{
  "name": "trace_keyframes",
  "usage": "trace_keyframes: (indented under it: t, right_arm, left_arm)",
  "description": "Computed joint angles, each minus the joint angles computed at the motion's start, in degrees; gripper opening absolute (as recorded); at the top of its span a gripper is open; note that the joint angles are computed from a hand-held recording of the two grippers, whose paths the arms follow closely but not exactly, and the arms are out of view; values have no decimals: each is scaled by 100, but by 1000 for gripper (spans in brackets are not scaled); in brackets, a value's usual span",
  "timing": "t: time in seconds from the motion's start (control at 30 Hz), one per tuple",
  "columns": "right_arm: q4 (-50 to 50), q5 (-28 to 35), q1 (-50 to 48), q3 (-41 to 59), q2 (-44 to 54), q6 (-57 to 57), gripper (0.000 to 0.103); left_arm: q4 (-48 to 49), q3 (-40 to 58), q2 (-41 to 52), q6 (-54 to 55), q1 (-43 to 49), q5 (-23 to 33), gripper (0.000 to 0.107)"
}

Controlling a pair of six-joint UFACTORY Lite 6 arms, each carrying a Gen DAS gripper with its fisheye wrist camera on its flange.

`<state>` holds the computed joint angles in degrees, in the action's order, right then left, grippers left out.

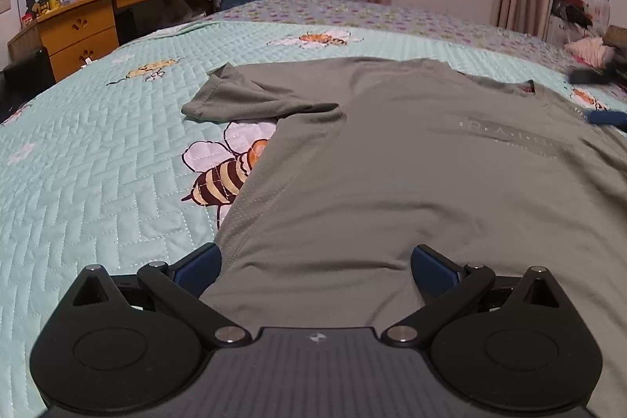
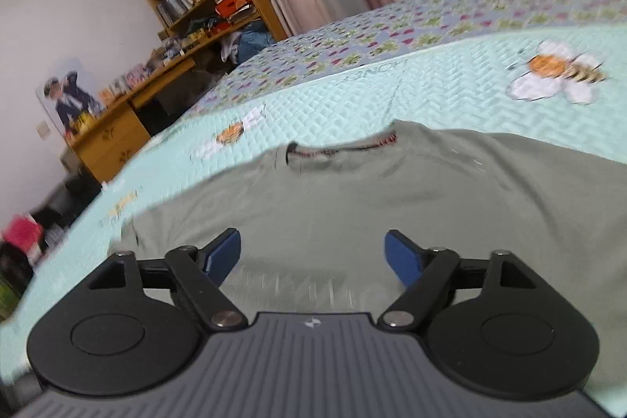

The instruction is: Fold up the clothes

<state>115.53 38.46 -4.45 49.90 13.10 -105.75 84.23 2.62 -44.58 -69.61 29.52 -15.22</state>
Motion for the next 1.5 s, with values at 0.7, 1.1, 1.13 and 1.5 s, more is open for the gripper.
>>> trace_keyframes:
  t: [0.7,1.1,1.13,1.5]
  right_arm:
    - [-712,-175,287,4234,3144,2169,44]
    - [-2717,-877,737,6247,4546,4812,5]
    - [-2217,-868,722,5647,4172,4361,12]
    - [-3606,-733,1101,6578,4516,5643,38]
  left_arm:
    - [-572,-84,180,752,585,-662,102]
    - [-799,-53,325,994,658,-758,102]
    - [-801,-52,324,996,655,-749,102]
    - [-849,-65,300,997,599,-696,102]
